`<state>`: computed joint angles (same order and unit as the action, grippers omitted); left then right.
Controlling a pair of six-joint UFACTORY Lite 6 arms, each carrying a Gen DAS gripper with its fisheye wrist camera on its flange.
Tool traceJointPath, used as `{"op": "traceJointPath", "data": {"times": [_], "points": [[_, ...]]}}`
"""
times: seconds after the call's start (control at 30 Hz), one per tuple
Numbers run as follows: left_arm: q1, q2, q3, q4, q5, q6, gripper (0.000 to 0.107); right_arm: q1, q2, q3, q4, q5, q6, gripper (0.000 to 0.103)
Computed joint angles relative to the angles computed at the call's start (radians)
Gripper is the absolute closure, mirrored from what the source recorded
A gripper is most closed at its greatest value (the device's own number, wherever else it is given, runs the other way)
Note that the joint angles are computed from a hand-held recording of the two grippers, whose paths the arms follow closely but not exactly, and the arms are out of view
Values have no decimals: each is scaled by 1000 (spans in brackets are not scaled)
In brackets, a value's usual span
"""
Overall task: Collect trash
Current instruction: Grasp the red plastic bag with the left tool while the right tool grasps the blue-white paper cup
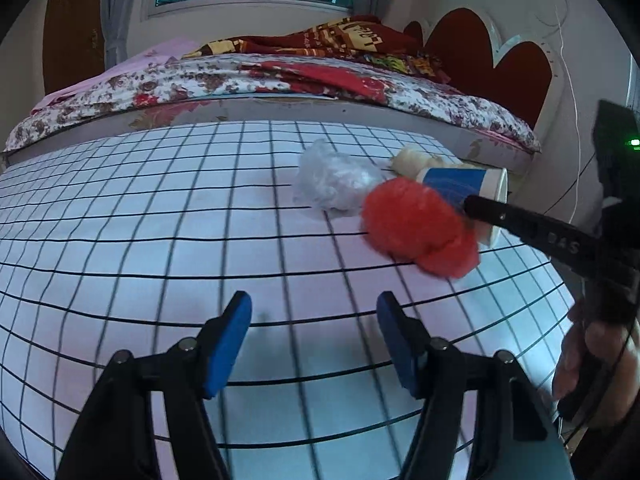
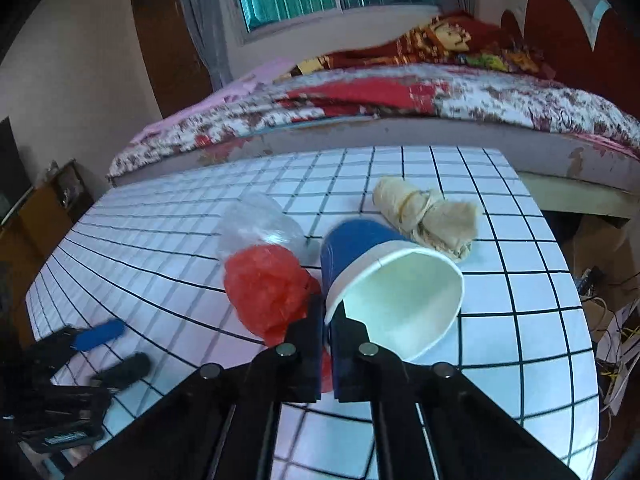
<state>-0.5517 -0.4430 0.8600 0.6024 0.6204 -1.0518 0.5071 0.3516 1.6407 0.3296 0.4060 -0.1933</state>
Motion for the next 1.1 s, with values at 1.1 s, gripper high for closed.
{"op": "traceJointPath", "data": {"times": [1.1], "points": [[-87, 537, 468, 38, -21, -114, 40, -137, -119, -161, -51, 29, -42, 100]]}}
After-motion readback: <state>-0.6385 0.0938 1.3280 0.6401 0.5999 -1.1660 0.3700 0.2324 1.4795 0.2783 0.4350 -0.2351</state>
